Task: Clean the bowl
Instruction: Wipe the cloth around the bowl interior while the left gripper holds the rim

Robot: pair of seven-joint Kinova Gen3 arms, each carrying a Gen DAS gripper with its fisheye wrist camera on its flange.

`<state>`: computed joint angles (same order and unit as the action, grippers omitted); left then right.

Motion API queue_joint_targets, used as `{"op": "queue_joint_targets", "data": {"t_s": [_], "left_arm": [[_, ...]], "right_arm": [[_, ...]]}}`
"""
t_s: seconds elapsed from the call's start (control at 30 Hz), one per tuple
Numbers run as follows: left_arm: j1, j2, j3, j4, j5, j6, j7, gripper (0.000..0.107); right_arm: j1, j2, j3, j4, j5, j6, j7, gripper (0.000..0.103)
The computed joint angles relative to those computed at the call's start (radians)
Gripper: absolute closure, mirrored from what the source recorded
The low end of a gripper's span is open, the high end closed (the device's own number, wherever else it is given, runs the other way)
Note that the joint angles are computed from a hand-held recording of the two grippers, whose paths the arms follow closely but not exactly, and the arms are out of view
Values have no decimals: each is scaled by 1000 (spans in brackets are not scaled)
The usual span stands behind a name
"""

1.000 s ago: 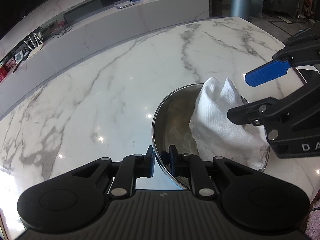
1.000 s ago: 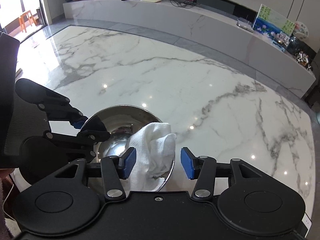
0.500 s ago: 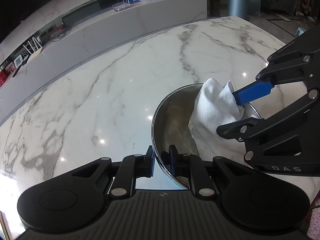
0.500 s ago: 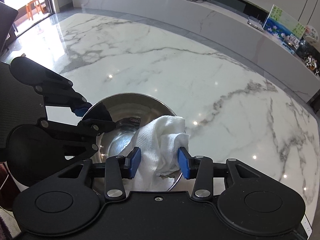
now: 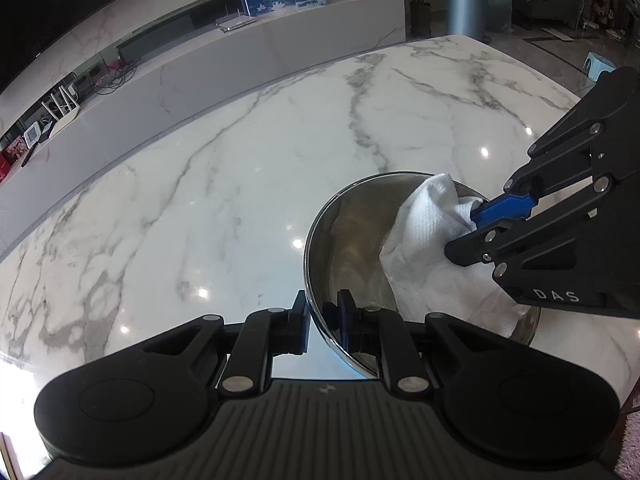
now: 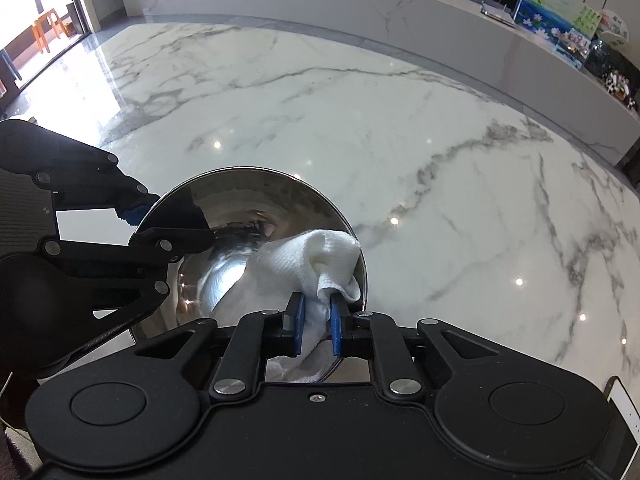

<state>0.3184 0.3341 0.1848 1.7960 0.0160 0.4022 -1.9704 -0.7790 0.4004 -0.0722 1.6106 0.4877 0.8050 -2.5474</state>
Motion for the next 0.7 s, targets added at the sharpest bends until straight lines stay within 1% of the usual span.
{"op": "queue_joint_targets", "data": {"t_s": [0.1, 0.23, 0.4, 0.53, 0.7], "left_arm": [[1, 1, 0, -3, 2, 3, 1, 96], [-1, 2, 2, -7, 6, 8, 0, 96], [-6, 2, 5, -9, 11, 10, -6, 95], [2, 0, -2, -6, 2, 7, -5, 95], [10, 12, -16, -34, -2, 55, 26, 93]], "right_arm": [[7, -2, -8, 0, -21, 1, 4, 92], [37, -10, -23, 8, -78, -27, 26, 92], [110, -32, -59, 47, -211, -123, 86, 92], [86, -25, -35, 40, -216, -114, 88, 92], [57, -15, -16, 29, -194, -100, 59, 93]]}}
